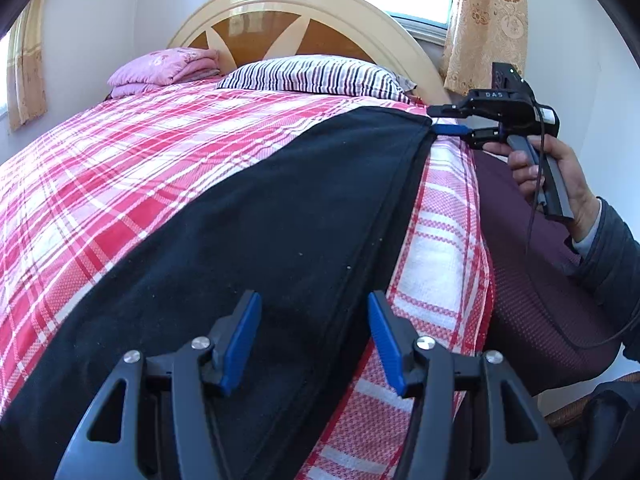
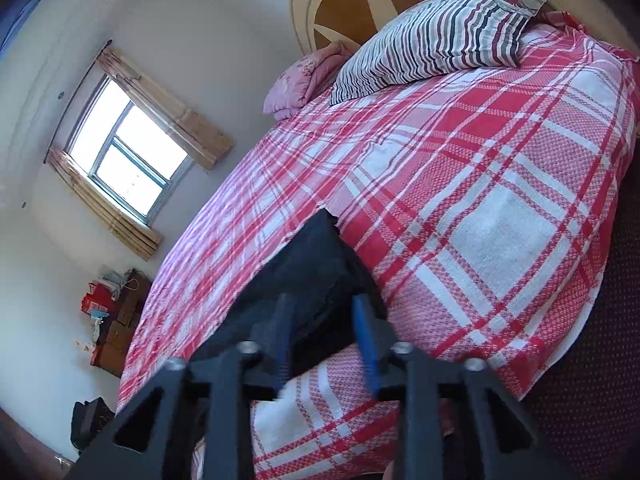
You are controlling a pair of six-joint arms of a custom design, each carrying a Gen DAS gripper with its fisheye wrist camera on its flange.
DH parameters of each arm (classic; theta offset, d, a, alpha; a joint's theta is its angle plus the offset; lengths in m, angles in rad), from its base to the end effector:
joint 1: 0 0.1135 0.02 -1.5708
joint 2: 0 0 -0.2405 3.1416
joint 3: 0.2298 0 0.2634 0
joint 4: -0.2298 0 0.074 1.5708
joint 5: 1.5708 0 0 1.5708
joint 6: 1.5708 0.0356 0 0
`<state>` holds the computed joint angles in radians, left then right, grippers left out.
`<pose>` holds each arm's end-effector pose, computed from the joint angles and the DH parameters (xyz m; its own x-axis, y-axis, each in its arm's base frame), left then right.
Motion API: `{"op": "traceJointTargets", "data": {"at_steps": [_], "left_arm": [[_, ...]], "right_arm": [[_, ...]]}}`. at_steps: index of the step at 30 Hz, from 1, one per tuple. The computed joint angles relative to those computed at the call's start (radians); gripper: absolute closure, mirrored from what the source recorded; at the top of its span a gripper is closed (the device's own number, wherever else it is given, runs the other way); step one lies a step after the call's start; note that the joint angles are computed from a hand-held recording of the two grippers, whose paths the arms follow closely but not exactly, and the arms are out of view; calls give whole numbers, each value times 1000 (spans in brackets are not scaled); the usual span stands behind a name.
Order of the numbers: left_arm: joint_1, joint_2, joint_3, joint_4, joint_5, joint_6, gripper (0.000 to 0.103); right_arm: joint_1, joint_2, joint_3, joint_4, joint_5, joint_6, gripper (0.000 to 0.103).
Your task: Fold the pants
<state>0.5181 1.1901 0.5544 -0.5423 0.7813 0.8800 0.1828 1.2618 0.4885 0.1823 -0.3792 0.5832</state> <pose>0.1954 0.0825 0.1411 -0.6019 0.2868 -0.7453 0.5438 0.8307 -0.1195 0.2545 0.0604 0.1467 -0.7168 0.3877 -0.5795 -0.0915 0.7716 0.6295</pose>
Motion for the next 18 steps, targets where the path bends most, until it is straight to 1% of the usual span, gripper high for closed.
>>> {"op": "traceJointTargets", "data": {"at_steps": [1,3,9,10,11,13,15,16,18], "left_arm": [[5,6,5,-1,2,-4,46],[7,14,12,-1,4,-12,46],[-7,30,10,10,-6,-26,46],[-8,30,11,11,-6,-27,46],[-7,31,10,11,-3,-27,46],[-1,41,15,7,6,-20,46],[11,55,26,-9,20,-1,46],[13,60,29,-14,22,5,46],[20,68,36,-26,31,16,46]], "right_arm": [[-1,0,5,-10,3,6,64],[-4,15,15,-3,-13,16,59],[41,97,83,-1,45,-1,59],[49,103,86,6,54,-4,64],[62,103,92,3,57,-17,98],[86,50,68,6,90,-31,98],[117,-24,48,-14,125,-42,98],[133,-73,36,-35,160,-48,98],[134,-130,14,-46,183,-46,99]]}}
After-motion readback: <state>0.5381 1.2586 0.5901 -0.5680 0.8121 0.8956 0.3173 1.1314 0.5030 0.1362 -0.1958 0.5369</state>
